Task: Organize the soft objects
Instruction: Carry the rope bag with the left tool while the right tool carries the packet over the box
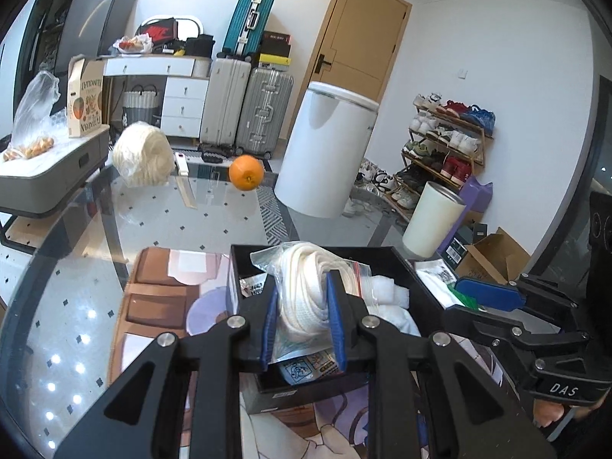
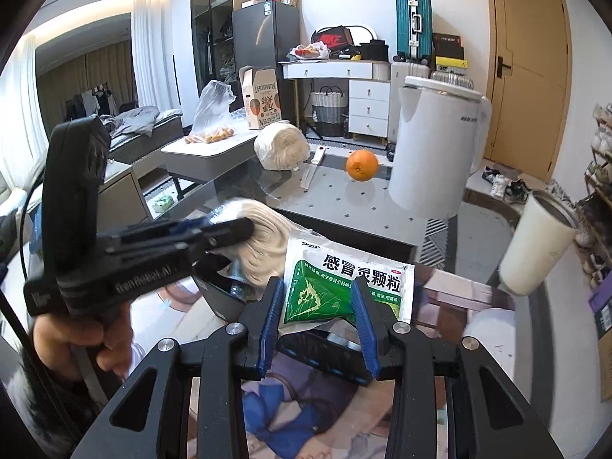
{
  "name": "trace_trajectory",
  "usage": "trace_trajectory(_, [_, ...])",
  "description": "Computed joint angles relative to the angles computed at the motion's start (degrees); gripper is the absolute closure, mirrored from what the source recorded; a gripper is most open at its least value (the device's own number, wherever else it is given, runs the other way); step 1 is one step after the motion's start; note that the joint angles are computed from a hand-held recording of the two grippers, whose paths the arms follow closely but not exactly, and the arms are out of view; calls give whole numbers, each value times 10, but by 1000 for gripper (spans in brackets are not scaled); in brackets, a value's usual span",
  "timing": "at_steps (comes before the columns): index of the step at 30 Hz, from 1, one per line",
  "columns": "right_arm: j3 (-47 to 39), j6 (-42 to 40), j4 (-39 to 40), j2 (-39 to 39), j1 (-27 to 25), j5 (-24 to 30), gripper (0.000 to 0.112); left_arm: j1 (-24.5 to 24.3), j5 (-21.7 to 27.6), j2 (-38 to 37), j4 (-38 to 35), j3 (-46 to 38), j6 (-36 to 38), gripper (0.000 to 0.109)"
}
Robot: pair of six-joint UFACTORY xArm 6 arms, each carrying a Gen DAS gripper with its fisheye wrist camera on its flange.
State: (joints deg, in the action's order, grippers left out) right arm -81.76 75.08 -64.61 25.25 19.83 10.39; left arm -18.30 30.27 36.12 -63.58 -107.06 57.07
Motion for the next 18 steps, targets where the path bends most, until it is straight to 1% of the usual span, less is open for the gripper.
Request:
trace_trajectory(5, [-25,-34,51,31,-5,-9,76,-6,4,19,33,-18,-18,87])
trace_trajectory(7, [-34,-52,74,42,-7,-15,76,-10,-2,24,47,-21,-24,87])
trace_trajectory(8, [-38,-51,74,46,-8,-18,76,-12,-8,26,54,-22,-26,87])
trace_trajectory(10, [-43,-63,89,52,-9,-22,76,-11,-2,29,59,-27,-31,86])
trace_trajectory(15, [-68,-107,142,78,-7,-15,76,-11,-1,39,79,-38,-36,85])
trace_trajectory(16, [-71,-108,146,81,-7,-13,76,-11,-2,39,82,-39,-37,83])
trace_trajectory(18, [-75,-109,154,88,-10,-13,76,-11,-3,38,83,-37,-34,83])
